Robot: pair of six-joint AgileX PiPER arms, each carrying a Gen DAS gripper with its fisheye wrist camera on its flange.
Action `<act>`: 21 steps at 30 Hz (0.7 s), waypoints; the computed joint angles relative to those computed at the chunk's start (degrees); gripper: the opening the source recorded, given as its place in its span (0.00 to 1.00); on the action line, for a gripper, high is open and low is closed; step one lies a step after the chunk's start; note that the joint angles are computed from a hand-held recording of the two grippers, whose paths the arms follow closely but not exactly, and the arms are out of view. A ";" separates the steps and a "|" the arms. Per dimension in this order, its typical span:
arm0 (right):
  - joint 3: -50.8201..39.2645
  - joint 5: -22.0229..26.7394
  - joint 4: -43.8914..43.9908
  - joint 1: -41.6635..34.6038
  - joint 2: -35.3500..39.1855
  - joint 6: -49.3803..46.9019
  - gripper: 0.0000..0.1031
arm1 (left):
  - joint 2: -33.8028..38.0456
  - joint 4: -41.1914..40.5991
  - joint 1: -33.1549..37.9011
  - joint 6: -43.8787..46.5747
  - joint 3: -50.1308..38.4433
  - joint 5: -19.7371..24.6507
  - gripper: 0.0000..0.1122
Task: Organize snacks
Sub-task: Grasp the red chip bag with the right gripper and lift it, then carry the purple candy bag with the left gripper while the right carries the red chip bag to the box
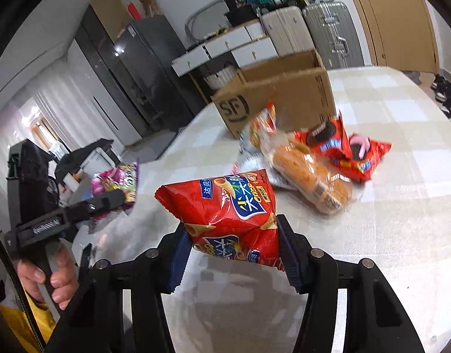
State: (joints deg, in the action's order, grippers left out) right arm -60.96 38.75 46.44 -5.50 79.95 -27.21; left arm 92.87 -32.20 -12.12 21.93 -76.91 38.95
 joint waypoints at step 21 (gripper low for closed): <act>-8.26 8.14 5.43 -5.60 -6.33 -0.26 0.54 | -2.31 6.18 -2.46 -6.67 -8.86 5.58 0.41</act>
